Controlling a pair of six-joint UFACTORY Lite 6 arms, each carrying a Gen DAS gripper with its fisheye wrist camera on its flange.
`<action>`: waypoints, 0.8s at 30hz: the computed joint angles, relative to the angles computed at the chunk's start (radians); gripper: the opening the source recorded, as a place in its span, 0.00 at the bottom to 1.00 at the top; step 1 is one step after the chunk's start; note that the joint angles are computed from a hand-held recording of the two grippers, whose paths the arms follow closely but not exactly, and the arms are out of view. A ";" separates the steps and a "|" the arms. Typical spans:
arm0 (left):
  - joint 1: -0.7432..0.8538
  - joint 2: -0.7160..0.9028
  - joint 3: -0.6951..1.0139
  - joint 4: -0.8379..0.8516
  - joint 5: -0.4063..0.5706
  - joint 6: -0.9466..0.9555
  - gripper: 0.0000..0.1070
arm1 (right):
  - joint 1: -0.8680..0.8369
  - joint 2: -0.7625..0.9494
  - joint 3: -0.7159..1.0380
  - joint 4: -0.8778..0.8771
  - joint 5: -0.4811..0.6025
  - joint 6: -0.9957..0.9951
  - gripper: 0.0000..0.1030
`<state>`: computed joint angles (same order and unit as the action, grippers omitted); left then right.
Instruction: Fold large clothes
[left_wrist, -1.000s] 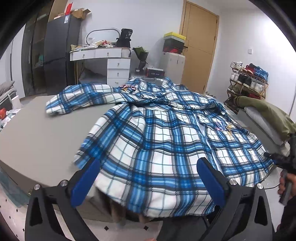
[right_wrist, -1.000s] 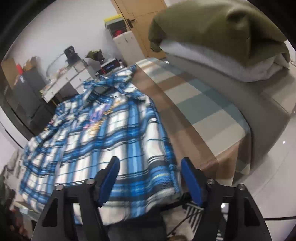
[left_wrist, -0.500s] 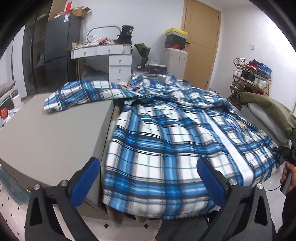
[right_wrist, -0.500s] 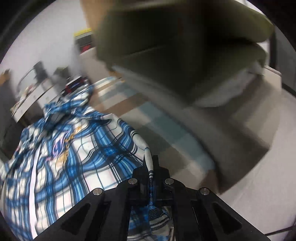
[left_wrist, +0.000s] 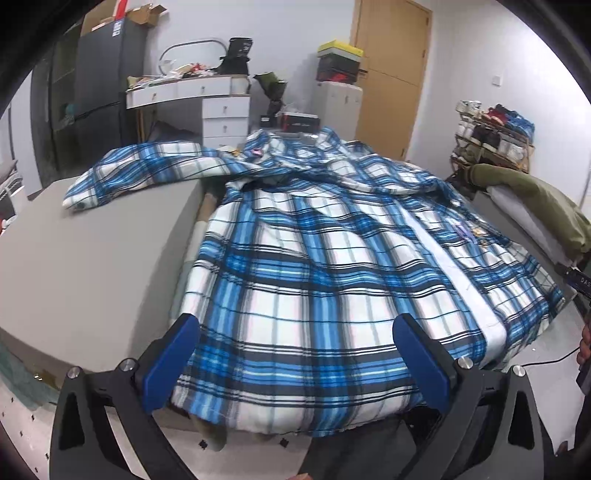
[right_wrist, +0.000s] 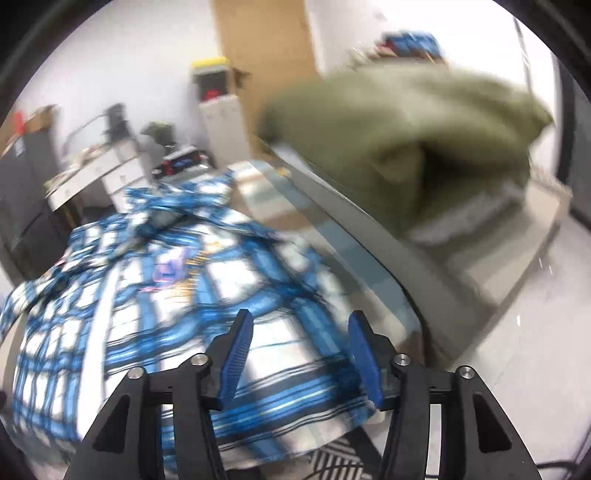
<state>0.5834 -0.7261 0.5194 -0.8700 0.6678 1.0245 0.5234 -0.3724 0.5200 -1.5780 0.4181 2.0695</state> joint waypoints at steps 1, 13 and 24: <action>-0.010 -0.003 -0.002 -0.017 0.006 0.009 0.95 | 0.057 -0.013 0.008 0.024 0.027 -0.027 0.55; -0.198 -0.060 -0.107 -0.188 -0.124 0.156 0.95 | 0.353 0.615 0.494 0.101 -0.028 -0.163 0.56; -0.004 -0.053 -0.131 -0.241 0.048 0.268 0.95 | 0.378 0.735 0.577 0.102 0.065 -0.128 0.02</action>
<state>0.5798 -0.7791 0.3884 -1.1108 0.7163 1.2927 0.9011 0.3627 1.0967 -1.4758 0.4828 1.9412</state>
